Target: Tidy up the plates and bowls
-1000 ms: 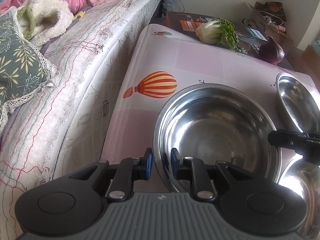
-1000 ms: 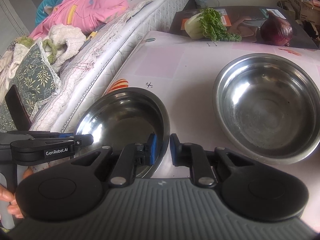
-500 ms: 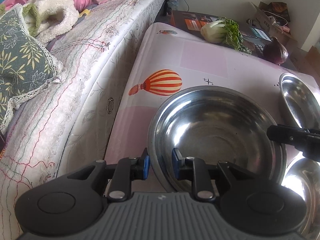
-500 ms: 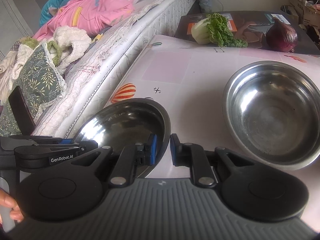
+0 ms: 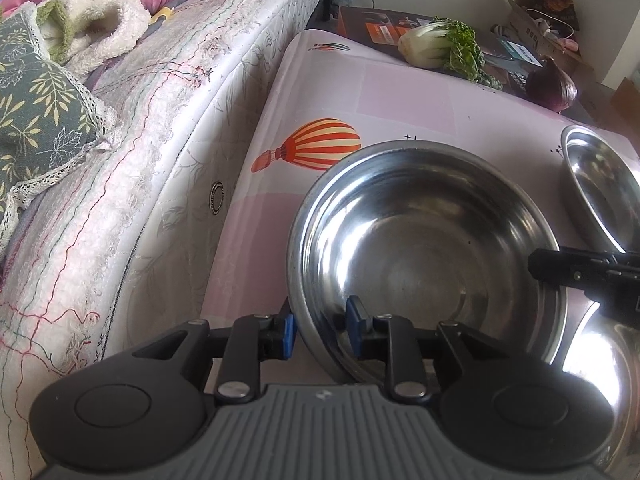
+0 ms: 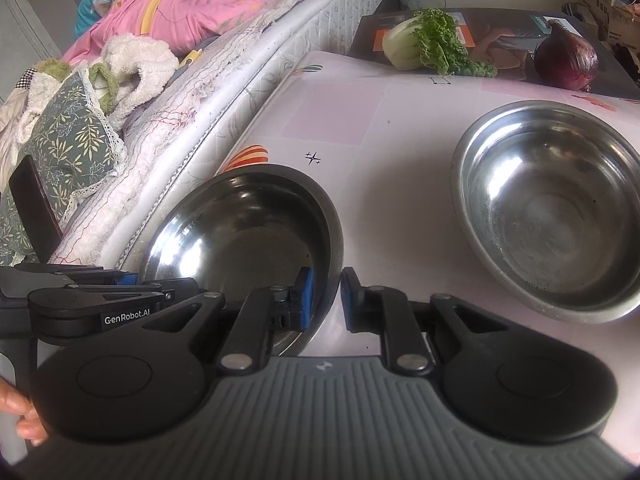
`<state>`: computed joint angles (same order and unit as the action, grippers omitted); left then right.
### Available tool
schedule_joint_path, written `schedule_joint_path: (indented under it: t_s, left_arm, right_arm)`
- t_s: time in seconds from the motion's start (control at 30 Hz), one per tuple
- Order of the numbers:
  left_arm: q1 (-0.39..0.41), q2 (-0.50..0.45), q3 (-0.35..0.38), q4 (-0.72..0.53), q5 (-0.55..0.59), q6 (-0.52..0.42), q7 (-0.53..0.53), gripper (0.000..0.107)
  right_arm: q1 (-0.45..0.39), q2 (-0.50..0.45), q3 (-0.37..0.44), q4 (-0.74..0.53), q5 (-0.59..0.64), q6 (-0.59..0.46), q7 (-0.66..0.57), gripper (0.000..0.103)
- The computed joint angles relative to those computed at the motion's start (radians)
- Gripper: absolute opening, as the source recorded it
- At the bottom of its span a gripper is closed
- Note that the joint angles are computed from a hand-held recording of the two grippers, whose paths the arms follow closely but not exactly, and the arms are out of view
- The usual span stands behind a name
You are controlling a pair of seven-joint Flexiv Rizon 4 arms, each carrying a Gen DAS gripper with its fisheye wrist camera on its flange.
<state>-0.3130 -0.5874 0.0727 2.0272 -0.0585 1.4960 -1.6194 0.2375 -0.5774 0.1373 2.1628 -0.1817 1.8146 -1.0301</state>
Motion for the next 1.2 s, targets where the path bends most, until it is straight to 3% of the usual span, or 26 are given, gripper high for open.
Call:
schedule_joint_path:
  t_s: [0.43, 1.2]
  left_arm:
    - [-0.039, -0.011, 0.043, -0.024, 0.029, -0.013, -0.027, 0.029]
    - [-0.04, -0.001, 0.045, -0.022, 0.054, -0.013, -0.046, 0.029]
  right_arm:
    - [0.039, 0.0, -0.035, 0.002, 0.018, 0.006, -0.008, 0.015]
    - [0.069, 0.023, -0.062, 0.014, 0.043, 0.015, -0.024, 0.017]
